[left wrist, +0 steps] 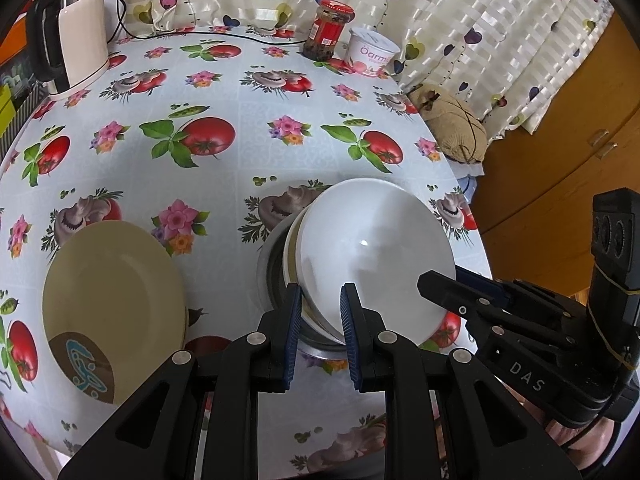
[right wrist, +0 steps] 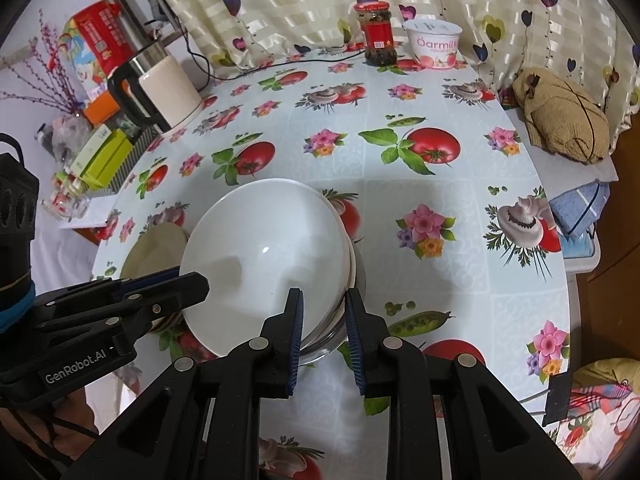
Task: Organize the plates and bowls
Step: 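Lower the white bowl into the steel bowl and open the right tool, then carry the nested bowl stack with the left tool toward the beige plates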
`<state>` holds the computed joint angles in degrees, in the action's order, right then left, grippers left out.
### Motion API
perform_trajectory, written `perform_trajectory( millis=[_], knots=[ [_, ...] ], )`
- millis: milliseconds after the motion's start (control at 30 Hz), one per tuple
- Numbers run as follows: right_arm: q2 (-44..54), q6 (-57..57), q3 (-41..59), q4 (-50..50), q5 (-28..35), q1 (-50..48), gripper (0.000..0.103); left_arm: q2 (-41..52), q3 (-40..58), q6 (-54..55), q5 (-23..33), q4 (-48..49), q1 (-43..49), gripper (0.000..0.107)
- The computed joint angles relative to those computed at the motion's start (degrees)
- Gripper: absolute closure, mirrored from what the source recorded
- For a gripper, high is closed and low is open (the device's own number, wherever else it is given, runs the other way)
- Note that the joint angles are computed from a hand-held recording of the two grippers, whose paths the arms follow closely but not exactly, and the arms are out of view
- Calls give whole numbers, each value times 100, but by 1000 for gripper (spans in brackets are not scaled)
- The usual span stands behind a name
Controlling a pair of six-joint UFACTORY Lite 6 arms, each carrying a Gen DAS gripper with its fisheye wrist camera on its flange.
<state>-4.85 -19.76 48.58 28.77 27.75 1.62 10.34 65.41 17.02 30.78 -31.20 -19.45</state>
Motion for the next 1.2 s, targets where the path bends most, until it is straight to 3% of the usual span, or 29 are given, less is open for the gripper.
perform_trajectory(
  millis=[500, 1200],
  knots=[
    [-60, 50, -2, -121, -98, 72, 79, -223, -240, 841, -145, -720, 201, 86],
    [-450, -1270, -242, 871, 151, -921, 79, -266, -609, 2561, -180, -2247, 1055, 86]
  ],
)
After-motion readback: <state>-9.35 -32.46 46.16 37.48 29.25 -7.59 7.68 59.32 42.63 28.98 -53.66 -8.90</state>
